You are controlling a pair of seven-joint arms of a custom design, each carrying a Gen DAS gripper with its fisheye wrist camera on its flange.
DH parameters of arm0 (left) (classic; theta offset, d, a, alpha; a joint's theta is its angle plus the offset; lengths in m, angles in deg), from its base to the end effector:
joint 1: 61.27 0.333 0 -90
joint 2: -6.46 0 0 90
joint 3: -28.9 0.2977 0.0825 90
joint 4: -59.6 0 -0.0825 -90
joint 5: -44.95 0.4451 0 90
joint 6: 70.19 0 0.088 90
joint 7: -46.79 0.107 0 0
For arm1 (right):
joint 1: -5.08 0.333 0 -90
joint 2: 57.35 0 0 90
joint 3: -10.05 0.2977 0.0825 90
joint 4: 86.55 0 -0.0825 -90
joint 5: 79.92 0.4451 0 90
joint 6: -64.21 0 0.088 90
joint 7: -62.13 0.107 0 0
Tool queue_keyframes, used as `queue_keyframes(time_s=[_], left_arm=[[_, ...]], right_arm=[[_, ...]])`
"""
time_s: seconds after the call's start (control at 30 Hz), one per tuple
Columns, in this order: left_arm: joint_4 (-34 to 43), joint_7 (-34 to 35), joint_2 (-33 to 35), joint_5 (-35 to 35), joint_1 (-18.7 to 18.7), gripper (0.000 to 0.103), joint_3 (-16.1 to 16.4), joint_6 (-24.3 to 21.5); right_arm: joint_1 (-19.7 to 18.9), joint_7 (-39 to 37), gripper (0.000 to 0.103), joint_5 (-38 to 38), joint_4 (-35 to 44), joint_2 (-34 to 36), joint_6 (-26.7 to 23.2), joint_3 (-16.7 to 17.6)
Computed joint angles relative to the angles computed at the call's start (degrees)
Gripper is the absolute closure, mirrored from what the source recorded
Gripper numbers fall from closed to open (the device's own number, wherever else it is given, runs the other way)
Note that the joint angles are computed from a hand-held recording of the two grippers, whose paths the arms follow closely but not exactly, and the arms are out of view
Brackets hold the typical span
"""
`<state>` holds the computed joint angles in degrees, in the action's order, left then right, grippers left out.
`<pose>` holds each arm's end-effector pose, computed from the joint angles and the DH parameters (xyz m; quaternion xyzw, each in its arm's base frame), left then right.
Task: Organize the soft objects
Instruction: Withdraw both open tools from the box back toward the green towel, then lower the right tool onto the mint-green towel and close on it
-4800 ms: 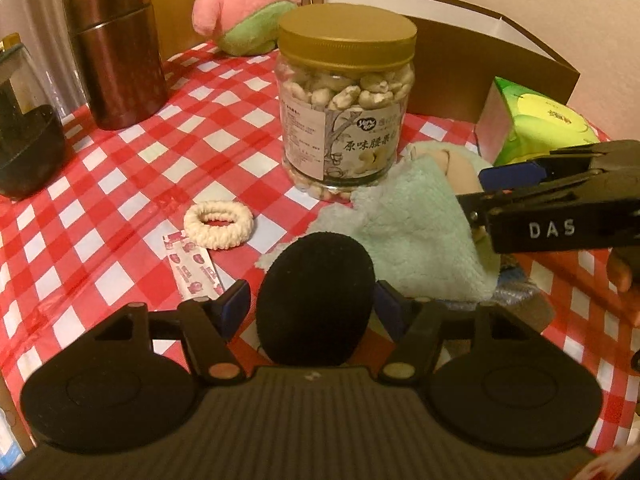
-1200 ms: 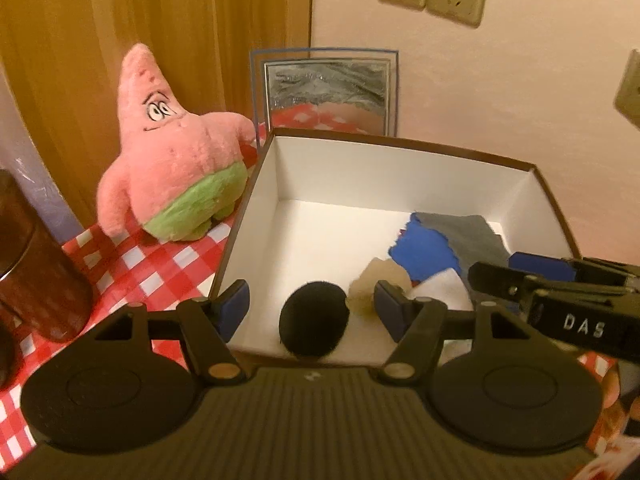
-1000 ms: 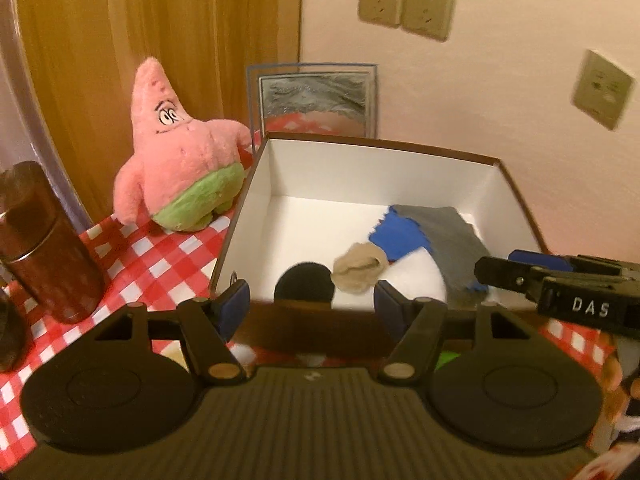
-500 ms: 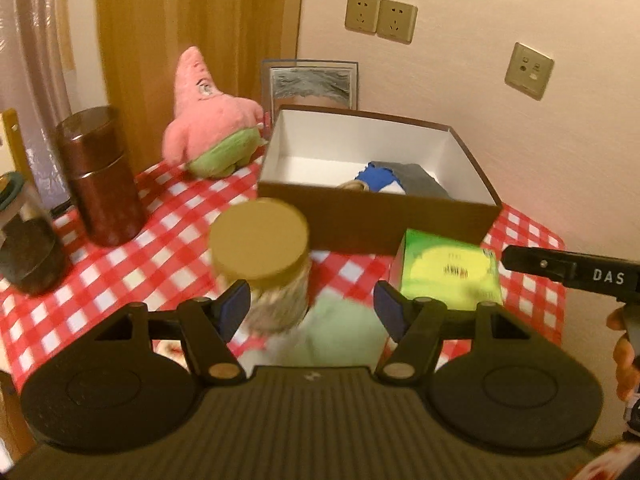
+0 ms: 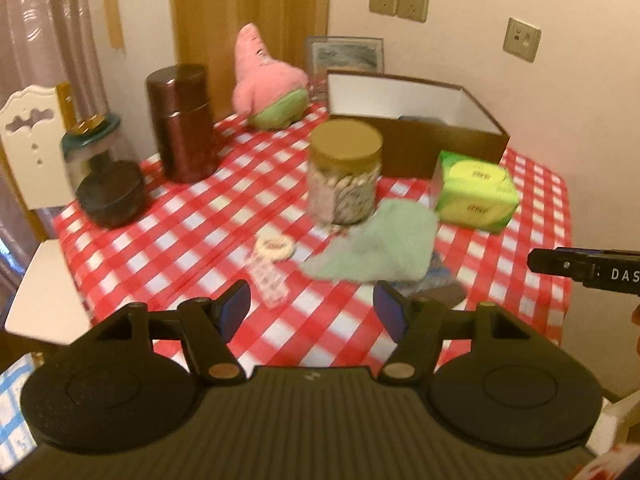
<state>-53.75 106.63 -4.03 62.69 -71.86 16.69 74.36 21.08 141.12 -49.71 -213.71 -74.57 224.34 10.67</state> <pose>0.5646 -0.2493 0.5975 -0.6321 0.6768 -0.2832 0.2493 0.5562 0.1421 0.5608 -0.6530 0.6102 -0.1399 0.4263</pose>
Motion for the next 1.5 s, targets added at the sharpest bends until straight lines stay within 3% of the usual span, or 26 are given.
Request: queue_keyframes(time_s=[0.17, 0.43, 0.53, 0.6, 0.9, 1.1, 1.27, 1.5], left_arm=[[-4.01, -1.52, -3.23, 0.11, 0.50, 0.038, 0.10, -0.54], [-3.15, -4.54, -1.72, 3.27, 0.48, 0.044, -1.21, -3.16], [-1.59, -5.82, -0.22, 5.15, 0.17, 0.043, -1.76, -4.99], [-0.81, -6.36, 0.67, 6.41, -0.10, 0.044, -1.91, -5.55], [2.61, -4.73, 5.72, 6.01, -0.66, 0.043, -0.61, -5.05], [6.03, -0.61, 12.21, 3.38, 0.29, 0.043, 0.94, -2.08], [9.62, 8.25, 17.86, -3.28, 2.01, 0.043, 1.78, 0.29], [14.53, 13.30, 24.44, -10.23, 4.09, 0.042, 1.67, 2.51]], right_arm=[[0.71, 1.11, 0.049, -2.07, -1.41, -0.86, -1.30, 1.43], [3.35, -5.33, 0.049, 3.76, -0.60, 1.51, -3.81, -0.58], [3.87, -9.52, 0.040, 8.25, 0.60, 3.43, -5.03, -1.69], [3.52, -11.37, 0.034, 10.56, 1.45, 4.70, -5.19, -1.73], [1.05, -12.68, 0.032, 13.54, 3.83, 7.96, -4.75, -0.07], [-0.14, -2.99, 0.032, 6.12, 3.86, 9.43, -1.54, 2.19], [-2.05, 16.63, 0.032, -10.78, 4.74, 11.95, 2.07, 4.99], [-0.53, 33.76, 0.032, -26.38, 10.45, 18.41, 4.11, 4.63]])
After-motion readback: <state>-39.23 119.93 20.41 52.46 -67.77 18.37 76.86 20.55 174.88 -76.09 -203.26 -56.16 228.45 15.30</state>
